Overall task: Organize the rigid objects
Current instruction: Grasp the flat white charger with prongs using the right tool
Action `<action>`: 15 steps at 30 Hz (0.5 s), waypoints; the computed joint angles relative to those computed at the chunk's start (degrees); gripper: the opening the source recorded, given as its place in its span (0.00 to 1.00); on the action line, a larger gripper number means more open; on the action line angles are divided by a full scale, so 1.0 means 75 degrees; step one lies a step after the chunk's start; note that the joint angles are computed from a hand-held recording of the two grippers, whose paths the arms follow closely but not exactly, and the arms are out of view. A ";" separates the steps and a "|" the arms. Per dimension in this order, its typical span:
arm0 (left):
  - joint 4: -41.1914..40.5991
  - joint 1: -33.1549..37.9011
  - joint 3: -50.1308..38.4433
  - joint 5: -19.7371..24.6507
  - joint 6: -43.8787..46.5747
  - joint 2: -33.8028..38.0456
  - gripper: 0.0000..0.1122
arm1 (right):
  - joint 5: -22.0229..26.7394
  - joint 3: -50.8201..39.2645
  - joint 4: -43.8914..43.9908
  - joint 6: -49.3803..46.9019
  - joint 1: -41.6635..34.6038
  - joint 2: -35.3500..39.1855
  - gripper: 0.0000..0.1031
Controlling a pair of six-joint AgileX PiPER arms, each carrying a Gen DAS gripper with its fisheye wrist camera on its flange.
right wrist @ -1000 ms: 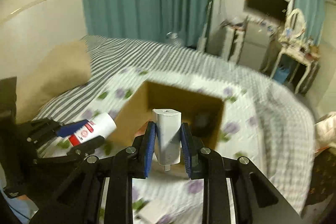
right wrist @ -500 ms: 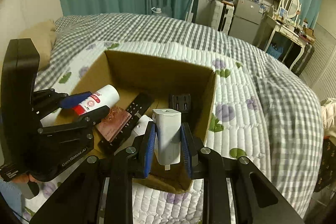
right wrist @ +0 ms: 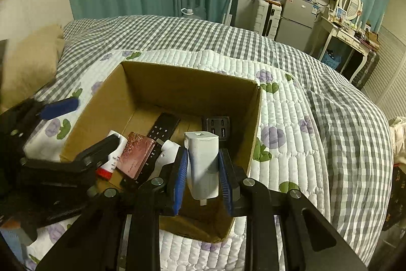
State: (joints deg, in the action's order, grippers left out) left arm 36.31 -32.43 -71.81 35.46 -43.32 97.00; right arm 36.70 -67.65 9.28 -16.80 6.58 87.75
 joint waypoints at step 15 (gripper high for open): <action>0.1318 -0.1106 0.3487 0.0637 -0.2983 -0.3548 0.92 | 0.0852 0.2255 -0.1584 0.2167 0.0581 -0.3510 0.88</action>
State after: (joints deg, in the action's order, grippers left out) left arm 46.20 -40.73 -45.66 40.24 -65.69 70.39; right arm 43.09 -50.73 -2.60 -0.54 10.94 61.42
